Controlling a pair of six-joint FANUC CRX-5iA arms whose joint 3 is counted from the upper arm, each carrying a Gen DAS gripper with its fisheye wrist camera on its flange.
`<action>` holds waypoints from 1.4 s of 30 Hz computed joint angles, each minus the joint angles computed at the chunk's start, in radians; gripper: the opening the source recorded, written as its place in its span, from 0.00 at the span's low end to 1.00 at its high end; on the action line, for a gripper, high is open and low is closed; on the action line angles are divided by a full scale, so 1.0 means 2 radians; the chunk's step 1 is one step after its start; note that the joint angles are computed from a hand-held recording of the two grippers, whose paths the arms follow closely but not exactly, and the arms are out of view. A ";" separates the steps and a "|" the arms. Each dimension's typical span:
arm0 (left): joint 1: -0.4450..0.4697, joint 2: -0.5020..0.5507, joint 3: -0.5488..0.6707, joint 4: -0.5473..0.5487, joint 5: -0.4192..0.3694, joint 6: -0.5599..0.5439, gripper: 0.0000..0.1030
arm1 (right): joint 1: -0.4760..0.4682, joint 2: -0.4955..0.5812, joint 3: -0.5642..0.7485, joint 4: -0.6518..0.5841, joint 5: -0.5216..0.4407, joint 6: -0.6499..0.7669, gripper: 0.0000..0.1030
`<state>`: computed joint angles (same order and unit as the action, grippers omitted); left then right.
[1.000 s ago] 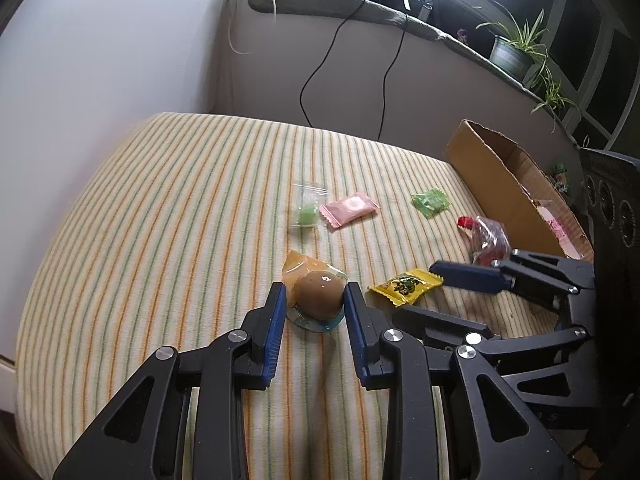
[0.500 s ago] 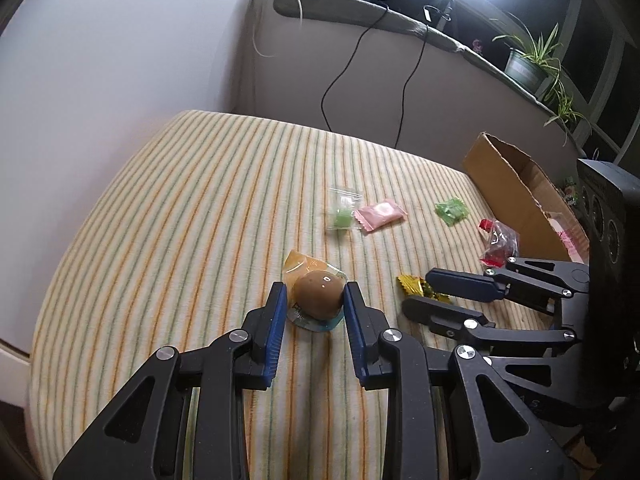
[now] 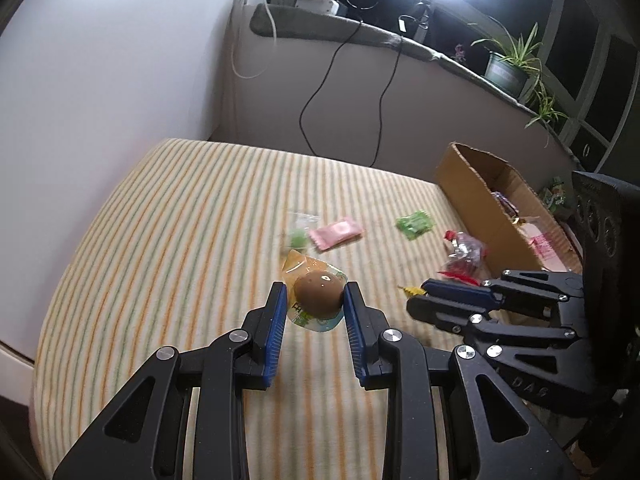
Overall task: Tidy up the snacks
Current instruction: 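Carry the cake and yellow candy into the box and release both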
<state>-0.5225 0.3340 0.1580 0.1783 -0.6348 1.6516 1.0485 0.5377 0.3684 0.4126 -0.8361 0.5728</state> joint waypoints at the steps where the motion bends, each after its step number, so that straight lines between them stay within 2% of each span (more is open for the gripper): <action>1: -0.002 0.001 0.002 0.001 0.000 -0.002 0.26 | 0.001 -0.011 -0.015 0.008 0.010 -0.011 0.18; 5: -0.012 0.006 0.014 0.005 0.001 -0.008 0.26 | 0.004 -0.057 -0.077 0.053 0.037 -0.065 0.18; 9: -0.022 0.014 0.029 0.021 0.006 -0.024 0.26 | 0.003 -0.097 -0.126 0.099 0.044 -0.114 0.18; 17: -0.049 0.044 0.065 0.065 0.007 -0.070 0.26 | 0.002 -0.160 -0.204 0.163 0.016 -0.193 0.18; 27: -0.087 0.092 0.129 0.098 -0.014 -0.110 0.26 | -0.003 -0.225 -0.288 0.191 -0.016 -0.259 0.18; 42: -0.115 0.130 0.201 0.071 -0.048 -0.100 0.31 | -0.004 -0.257 -0.332 0.201 -0.028 -0.290 0.19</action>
<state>-0.7529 0.5939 0.5605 0.3202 -0.7310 1.4523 1.0411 0.0240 -0.2963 0.8144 -0.8926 -0.0081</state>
